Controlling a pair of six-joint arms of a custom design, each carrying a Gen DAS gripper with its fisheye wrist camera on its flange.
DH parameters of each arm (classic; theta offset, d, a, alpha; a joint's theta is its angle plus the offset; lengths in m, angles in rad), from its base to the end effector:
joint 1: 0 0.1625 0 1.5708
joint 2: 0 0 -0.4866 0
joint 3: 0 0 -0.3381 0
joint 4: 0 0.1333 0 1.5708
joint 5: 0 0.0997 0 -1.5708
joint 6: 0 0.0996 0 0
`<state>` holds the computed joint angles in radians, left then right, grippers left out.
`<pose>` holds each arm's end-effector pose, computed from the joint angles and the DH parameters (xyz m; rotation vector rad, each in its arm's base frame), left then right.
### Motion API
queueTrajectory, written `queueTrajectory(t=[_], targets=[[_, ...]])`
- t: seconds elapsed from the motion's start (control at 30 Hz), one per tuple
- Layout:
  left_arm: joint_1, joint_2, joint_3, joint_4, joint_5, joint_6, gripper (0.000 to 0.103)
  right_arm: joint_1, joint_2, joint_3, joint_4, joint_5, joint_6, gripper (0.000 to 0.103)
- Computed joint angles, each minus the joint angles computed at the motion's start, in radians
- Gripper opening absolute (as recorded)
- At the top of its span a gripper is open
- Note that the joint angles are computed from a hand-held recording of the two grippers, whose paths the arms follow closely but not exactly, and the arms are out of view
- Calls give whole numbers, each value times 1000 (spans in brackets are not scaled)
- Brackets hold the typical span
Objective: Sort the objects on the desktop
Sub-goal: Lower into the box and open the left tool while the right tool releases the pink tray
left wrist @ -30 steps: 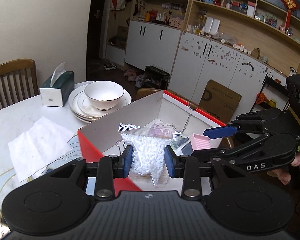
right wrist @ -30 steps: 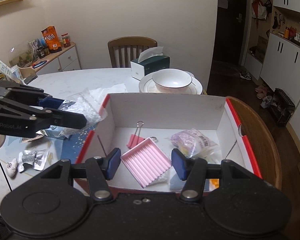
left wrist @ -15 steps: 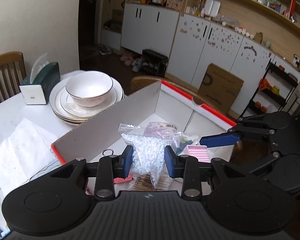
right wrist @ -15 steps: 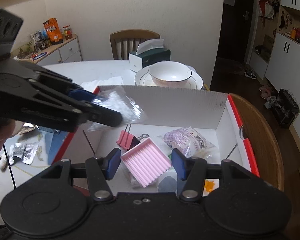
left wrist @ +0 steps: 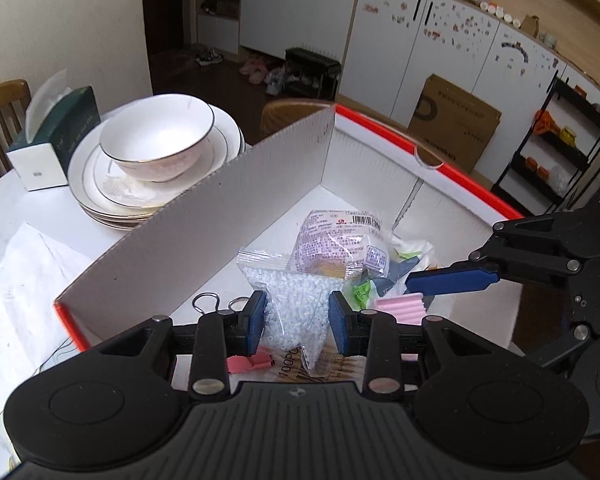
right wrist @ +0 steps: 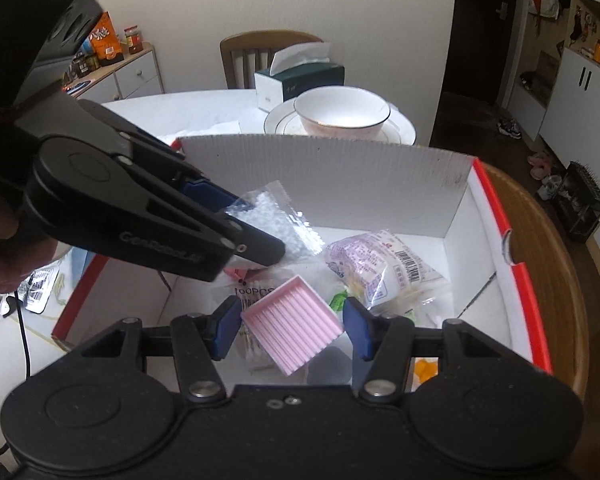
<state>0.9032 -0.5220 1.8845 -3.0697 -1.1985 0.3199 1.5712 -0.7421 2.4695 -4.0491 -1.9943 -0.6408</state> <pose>-0.2402 -0.5786 -0.0040 1.2885 2.4696 -0.2781 0.0925 -0.4407 0.1590 0.5672 -2.3577 0.7405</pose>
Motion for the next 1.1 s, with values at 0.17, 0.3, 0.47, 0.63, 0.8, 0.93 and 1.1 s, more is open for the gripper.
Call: queueTrajectory(t=[0.17, 0.3, 0.47, 0.63, 0.8, 0.93, 1.1], targets=[[3, 29, -47, 69, 28, -7, 33, -12, -3, -27, 63, -15, 7, 55], [9, 44, -76, 117, 32, -20, 33, -23, -1, -41, 102, -21, 17, 55], [11, 57, -102, 170, 27, -23, 33, -33, 3, -36, 113, -14, 21, 55], [10, 70, -119, 213, 42, -29, 33, -41, 10, -32, 115, -12, 25, 55], [9, 79, -144, 268, 54, -41, 33, -47, 5, -27, 122, -3, 30, 55], [8, 83, -153, 292, 61, -44, 33, -49, -3, -28, 134, 1, 32, 56], [6, 87, -168, 332, 73, -57, 37, -46, -6, -36, 150, -1, 40, 60]])
